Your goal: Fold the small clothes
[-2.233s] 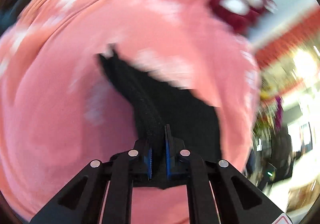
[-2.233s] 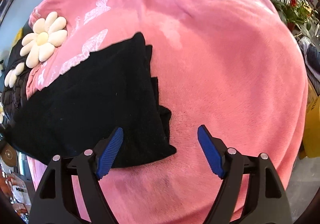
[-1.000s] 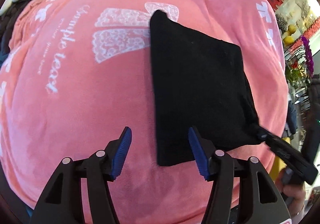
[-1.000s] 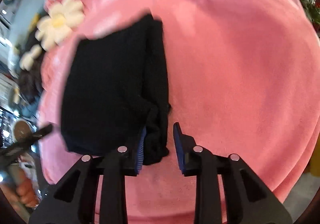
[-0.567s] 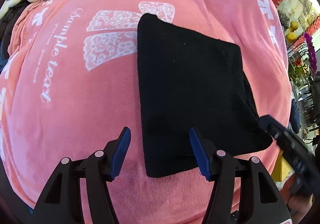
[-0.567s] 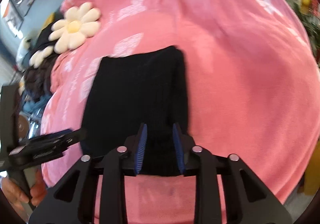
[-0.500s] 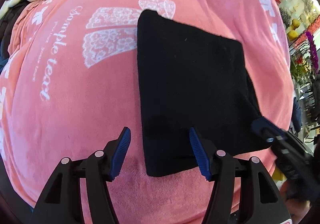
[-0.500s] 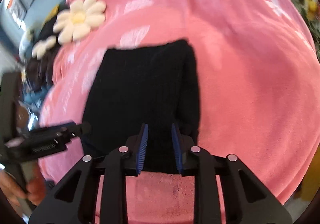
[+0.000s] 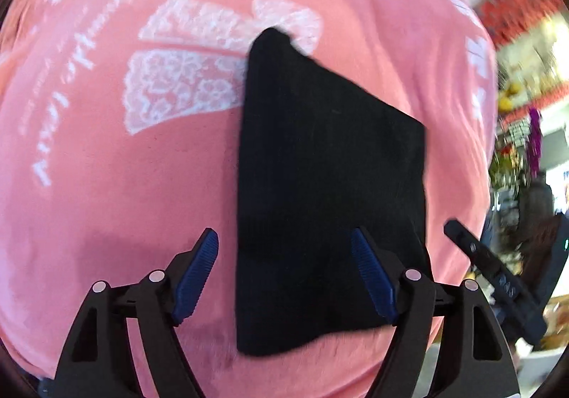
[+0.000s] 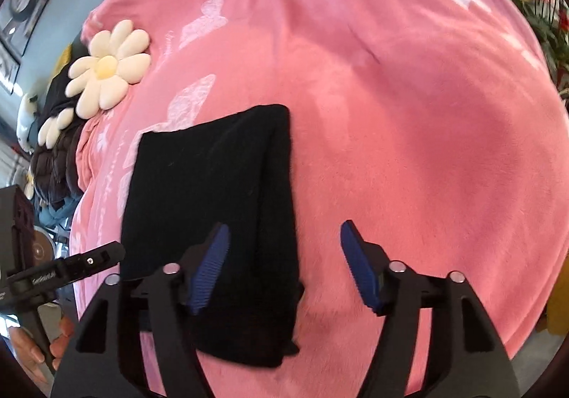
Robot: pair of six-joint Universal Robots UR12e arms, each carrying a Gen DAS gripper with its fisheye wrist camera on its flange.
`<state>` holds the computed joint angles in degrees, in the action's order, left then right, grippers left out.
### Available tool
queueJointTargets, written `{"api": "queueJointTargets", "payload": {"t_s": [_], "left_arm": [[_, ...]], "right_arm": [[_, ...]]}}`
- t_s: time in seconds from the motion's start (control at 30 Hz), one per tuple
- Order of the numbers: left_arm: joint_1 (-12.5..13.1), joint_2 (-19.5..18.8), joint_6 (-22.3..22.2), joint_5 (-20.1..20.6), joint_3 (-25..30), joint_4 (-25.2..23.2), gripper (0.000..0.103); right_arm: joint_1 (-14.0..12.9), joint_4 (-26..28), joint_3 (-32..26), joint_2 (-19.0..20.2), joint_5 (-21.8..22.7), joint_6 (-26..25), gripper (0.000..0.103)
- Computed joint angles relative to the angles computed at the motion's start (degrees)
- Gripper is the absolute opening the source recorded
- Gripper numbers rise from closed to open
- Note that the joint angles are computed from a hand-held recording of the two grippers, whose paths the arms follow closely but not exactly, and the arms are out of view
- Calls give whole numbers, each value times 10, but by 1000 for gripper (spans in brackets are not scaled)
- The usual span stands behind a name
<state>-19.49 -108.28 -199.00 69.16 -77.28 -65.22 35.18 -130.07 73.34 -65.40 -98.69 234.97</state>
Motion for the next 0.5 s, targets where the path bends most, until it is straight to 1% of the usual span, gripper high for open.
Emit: {"api": "queueJointTargets", "payload": {"t_s": [0.03,0.07,0.1,0.13,0.17,0.2,0.23,0.27,0.3,0.33,0.37,0.43,0.47,0.5], "left_arm": [[4,-7,-9,-17,1,-3,75],[6,-12,-18,-21,4,-12,75],[9,-17,-30,-39,1,-10,75],[12,-16,-40,-49,-5,5,78],[13,-13,-47,-59,-14,29,78],[15,-13,-43,-67,-16,37,74],[16,-12,-37,-78,-19,45,49],[19,-14,-31,-88,-16,36,43],[21,-13,-35,-97,-17,38,38],[24,-12,-40,-108,-19,40,28],[29,-9,-42,-127,-20,40,26],[36,-2,-33,-148,-19,41,23],[39,3,-21,-155,-18,42,23],[40,9,-10,-151,-16,43,23]], "right_arm": [[-4,-3,0,3,15,0,72],[-8,-4,-2,8,36,0,73],[-12,-10,-1,11,59,1,74],[-16,-20,3,15,82,5,75],[-18,-26,3,21,101,15,75],[-18,-35,4,25,111,27,75],[-14,-46,5,27,104,37,69],[-14,-63,7,27,111,36,58],[-14,-78,6,28,124,43,31],[-12,-70,-1,28,115,44,22],[-7,-51,-19,31,97,29,21],[5,-36,-48,34,64,5,19],[9,-37,-56,34,57,1,19],[14,-38,-68,36,46,-5,19]]}}
